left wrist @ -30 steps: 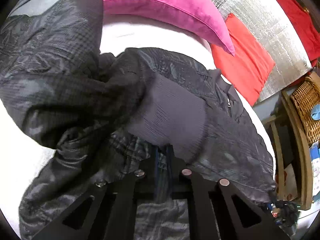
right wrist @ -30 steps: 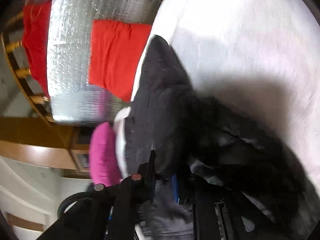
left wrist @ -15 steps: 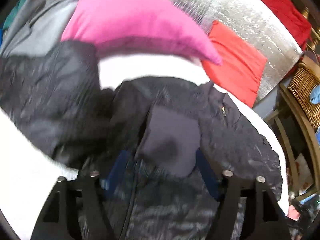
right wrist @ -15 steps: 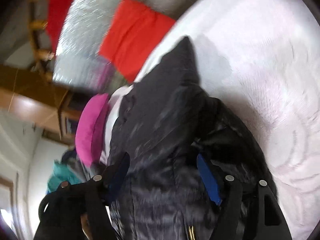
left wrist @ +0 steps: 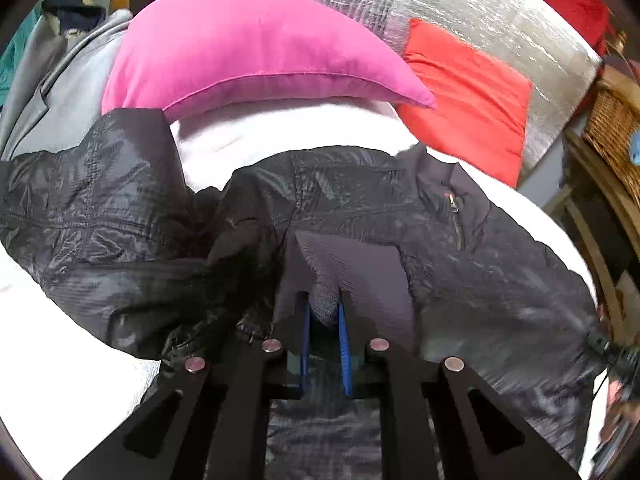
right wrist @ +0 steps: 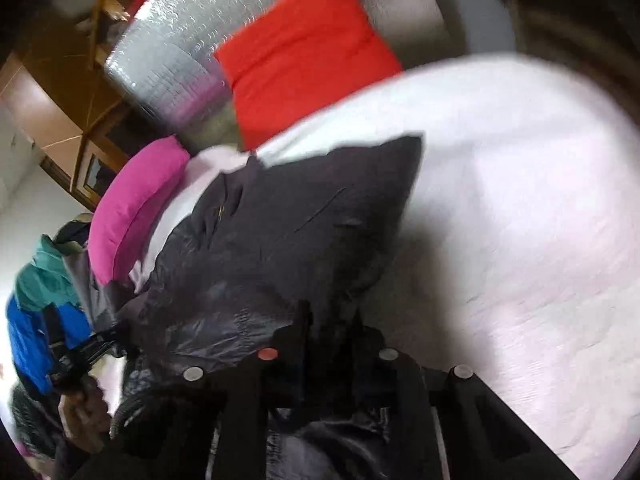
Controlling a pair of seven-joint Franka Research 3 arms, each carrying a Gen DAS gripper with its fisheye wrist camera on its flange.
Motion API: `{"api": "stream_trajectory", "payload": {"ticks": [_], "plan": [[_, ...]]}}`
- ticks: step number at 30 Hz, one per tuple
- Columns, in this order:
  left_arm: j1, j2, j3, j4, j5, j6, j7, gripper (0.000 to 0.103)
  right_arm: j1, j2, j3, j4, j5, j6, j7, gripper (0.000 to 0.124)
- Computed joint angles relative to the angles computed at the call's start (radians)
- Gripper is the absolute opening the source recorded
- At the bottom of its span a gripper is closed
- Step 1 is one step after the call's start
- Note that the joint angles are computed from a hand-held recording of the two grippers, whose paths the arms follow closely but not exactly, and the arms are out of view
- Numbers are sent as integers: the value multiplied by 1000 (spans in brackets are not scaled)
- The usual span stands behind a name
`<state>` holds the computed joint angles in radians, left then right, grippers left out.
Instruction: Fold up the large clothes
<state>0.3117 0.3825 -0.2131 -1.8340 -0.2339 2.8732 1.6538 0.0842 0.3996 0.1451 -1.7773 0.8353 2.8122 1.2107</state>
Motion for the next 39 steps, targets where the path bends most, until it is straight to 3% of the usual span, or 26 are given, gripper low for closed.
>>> {"api": "stream_trajectory", "payload": {"ticks": [2, 4, 7, 9, 11, 12, 14, 16, 17, 18, 20, 24, 27, 28, 29, 30, 32, 33, 35, 38, 39], "plan": [[-70, 61, 79, 49, 96, -70, -105, 14, 52, 39, -73, 33, -146, -55, 130, 17], [-87, 58, 98, 24, 143, -26, -132, 14, 32, 44, -40, 26, -137, -43, 100, 22], [-38, 33, 44, -1, 124, -26, -105, 15, -20, 22, 8, 4, -29, 2, 59, 32], [10, 16, -3, -11, 61, -35, -60, 16, -46, -2, 36, -16, 45, 39, 3, 69], [28, -7, -20, -29, 12, 3, -37, 22, -52, 12, 56, 20, 110, 76, -43, 82], [8, -20, 3, -39, 27, 29, -59, 26, -53, 16, 54, 31, 116, 69, -50, 82], [-53, -25, 65, -46, 111, 67, -109, 45, -6, 69, -10, 97, 22, 26, 62, 82], [-110, 14, 118, 3, 205, 22, -170, 48, 27, 131, -56, 170, -89, -38, 168, 79], [-120, 29, 126, 22, 233, -17, -187, 48, 43, 152, -61, 193, -132, -46, 194, 41], [-144, 49, 150, 46, 276, -56, -222, 47, 70, 160, -92, 201, -205, -71, 237, 15], [-177, 64, 185, 46, 354, -37, -279, 46, 118, 153, -140, 180, -319, -41, 308, 14], [-170, 56, 180, 35, 413, -30, -323, 45, 159, 159, -187, 196, -474, -58, 430, 19], [-154, 45, 164, 27, 422, -38, -331, 45, 217, 91, -236, 110, -574, 32, 539, 22], [-145, 40, 156, 22, 432, -40, -338, 45, 258, 63, -273, 75, -633, 71, 589, 26], [-171, 69, 177, 53, 426, -37, -339, 45, 276, 42, -283, 50, -672, 106, 614, 37], [-162, 65, 169, 48, 443, -36, -352, 45, 266, 12, -259, 13, -677, 149, 602, 50], [-160, 60, 169, 40, 453, -31, -358, 45, 257, -44, -218, -58, -691, 214, 562, 62], [-172, 67, 180, 49, 468, -35, -376, 45, 255, -61, -204, -82, -696, 229, 543, 63], [-176, 65, 185, 47, 484, -35, -390, 45, 235, -64, -163, -93, -698, 201, 481, 63], [-179, 61, 187, 43, 503, -32, -406, 45, 218, 14, -155, -5, -705, 17, 465, 59], [-175, 62, 183, 43, 504, -32, -403, 45, 221, 26, -162, 7, -704, -3, 461, 56]]}}
